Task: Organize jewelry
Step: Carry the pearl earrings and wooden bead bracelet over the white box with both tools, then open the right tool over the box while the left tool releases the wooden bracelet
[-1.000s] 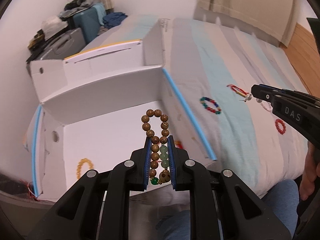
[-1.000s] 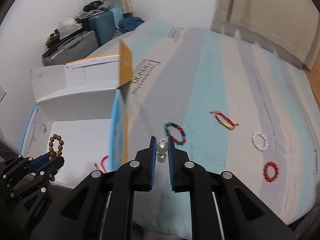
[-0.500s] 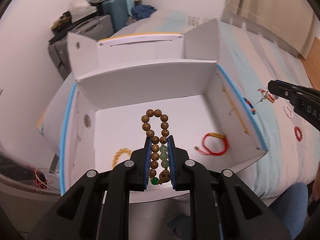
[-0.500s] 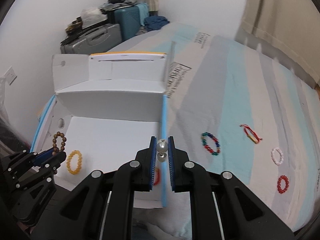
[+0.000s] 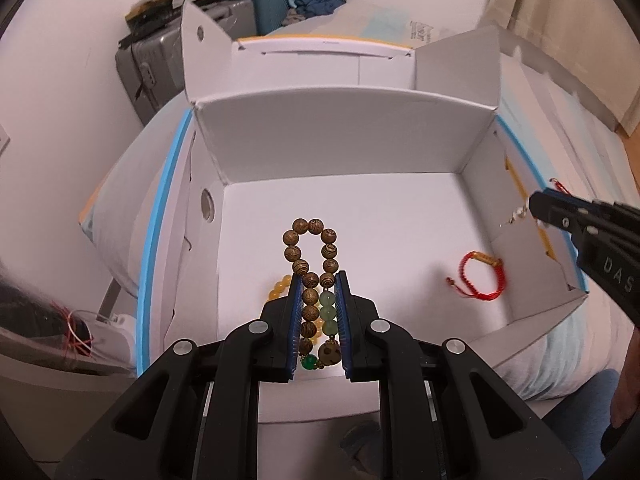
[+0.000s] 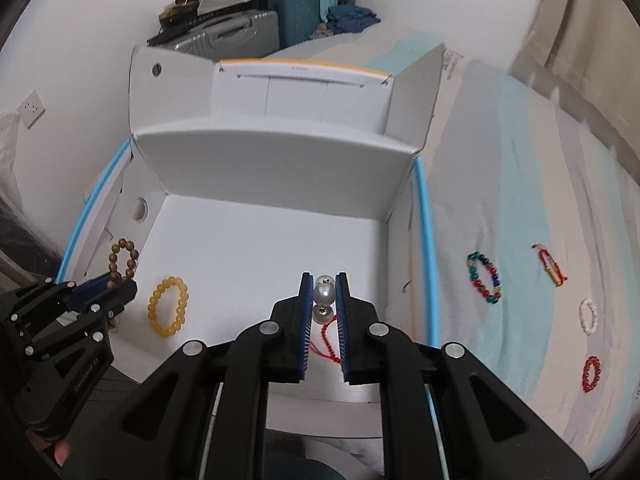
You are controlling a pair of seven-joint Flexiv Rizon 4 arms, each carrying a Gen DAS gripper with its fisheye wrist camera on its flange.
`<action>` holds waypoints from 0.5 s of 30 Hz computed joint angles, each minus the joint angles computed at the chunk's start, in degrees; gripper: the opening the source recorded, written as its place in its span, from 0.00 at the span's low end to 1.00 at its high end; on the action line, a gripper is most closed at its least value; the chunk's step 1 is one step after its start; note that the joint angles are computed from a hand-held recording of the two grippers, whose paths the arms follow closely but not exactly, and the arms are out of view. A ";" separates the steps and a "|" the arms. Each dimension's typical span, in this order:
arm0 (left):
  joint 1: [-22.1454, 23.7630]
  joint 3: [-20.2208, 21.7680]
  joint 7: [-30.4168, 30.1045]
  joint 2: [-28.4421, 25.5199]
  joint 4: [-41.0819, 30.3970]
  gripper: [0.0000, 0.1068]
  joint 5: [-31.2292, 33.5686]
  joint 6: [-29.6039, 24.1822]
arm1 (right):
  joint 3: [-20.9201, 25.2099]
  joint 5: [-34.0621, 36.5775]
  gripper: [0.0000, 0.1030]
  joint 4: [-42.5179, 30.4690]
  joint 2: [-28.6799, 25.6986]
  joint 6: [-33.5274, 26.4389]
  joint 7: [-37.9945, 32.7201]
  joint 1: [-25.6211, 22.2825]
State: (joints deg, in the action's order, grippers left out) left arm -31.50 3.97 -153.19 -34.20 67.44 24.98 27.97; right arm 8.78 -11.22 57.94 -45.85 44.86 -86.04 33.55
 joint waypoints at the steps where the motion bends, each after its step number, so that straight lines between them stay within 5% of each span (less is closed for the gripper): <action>1: 0.43 -0.13 -0.05 0.09 0.73 0.14 -0.50 0.46 | -0.01 0.01 0.10 0.15 -0.14 -0.16 -0.03 0.00; 15: 2.83 -0.83 1.94 -2.46 2.54 0.14 -5.71 3.11 | -0.16 0.67 0.10 -2.44 -4.20 -6.11 -0.08 0.27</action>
State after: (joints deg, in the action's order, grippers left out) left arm -28.67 3.15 -151.25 -36.66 69.98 19.27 31.08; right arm 8.62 -10.54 55.50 -50.05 38.75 -86.12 33.81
